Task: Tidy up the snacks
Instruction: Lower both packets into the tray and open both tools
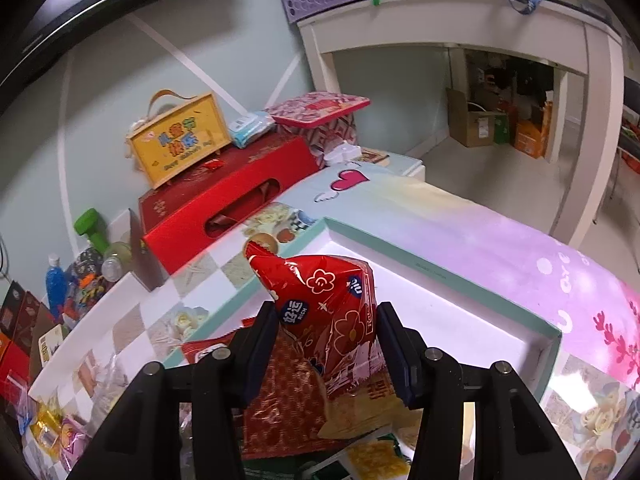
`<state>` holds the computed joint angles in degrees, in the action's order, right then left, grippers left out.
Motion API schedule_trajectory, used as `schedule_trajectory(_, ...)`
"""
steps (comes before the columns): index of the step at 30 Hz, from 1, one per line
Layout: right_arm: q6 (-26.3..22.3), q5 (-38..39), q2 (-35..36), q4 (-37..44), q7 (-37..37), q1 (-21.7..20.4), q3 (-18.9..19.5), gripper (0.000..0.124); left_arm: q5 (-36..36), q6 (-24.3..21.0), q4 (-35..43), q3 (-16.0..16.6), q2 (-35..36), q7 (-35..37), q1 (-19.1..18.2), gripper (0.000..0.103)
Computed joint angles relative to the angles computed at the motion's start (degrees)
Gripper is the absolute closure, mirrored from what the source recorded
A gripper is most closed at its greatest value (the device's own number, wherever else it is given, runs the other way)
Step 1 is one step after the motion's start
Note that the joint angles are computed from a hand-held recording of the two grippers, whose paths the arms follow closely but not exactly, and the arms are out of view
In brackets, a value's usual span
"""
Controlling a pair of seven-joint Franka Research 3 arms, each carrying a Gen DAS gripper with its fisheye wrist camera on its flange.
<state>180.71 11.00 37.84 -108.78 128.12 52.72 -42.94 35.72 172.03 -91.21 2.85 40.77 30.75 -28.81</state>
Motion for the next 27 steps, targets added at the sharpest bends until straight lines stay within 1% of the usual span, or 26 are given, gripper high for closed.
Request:
schedule_trajectory(4,1.38,-0.42,-0.88,0.55,-2.90,-2.09,3.11,0.070,-0.46,0.22,-0.12,-0.38,0.06,0.37,0.41,0.036)
schedule_trajectory(5,1.50,-0.34,-1.17,0.86,-3.86,-3.20,4.58,0.070,-0.54,0.30,-0.17,-0.37,0.06,0.41,0.41,0.036)
schedule_trajectory(7,0.91,-0.26,-0.92,1.58,-5.03,-3.81,5.49,0.070,-0.75,0.32,-0.23,-0.44,0.05,0.59,0.49,0.036)
schedule_trajectory(11,-0.32,-0.68,-0.28,2.36,-5.13,-3.60,5.22,0.071,-1.02,0.24,-0.45,-0.37,-0.05,0.66,0.54,0.036)
schedule_trajectory(13,-1.05,-1.16,0.27,2.52,-4.36,-2.65,4.03,0.070,-1.30,0.50,-0.59,-0.67,-0.05,0.89,0.88,0.036)
schedule_trajectory(16,-3.13,-2.77,1.61,3.09,-1.86,-0.50,1.06,0.070,-1.49,0.57,-0.66,-0.60,-0.07,1.11,0.81,0.036)
schedule_trajectory(19,-2.44,-4.07,0.74,2.44,-0.48,-1.29,1.79,0.070,-1.98,0.54,-0.96,-1.34,-0.31,2.03,1.45,0.036)
schedule_trajectory(23,-1.94,-4.81,-0.18,1.91,0.28,-2.39,2.80,0.069,-1.98,-0.19,-1.09,-1.01,-0.78,2.26,1.06,0.036)
schedule_trajectory(24,-1.68,-4.89,-0.60,1.71,0.18,-2.97,3.42,0.067,-2.02,-0.44,-1.13,-1.25,-0.89,2.54,1.22,0.035)
schedule_trajectory(25,-1.26,-4.77,-1.13,1.48,0.03,-3.88,4.39,0.059,-1.94,-0.72,-1.21,-1.24,-1.07,2.62,1.17,0.033)
schedule_trajectory(26,-0.71,-4.45,-1.48,1.19,0.13,-4.41,4.95,0.055,-1.71,-0.98,-1.21,-0.94,-1.20,2.44,0.89,0.031)
schedule_trajectory(27,-0.26,-4.16,-1.71,0.80,0.20,-4.37,4.94,0.055,-1.24,-1.05,-1.36,-0.35,-1.43,1.94,0.38,0.028)
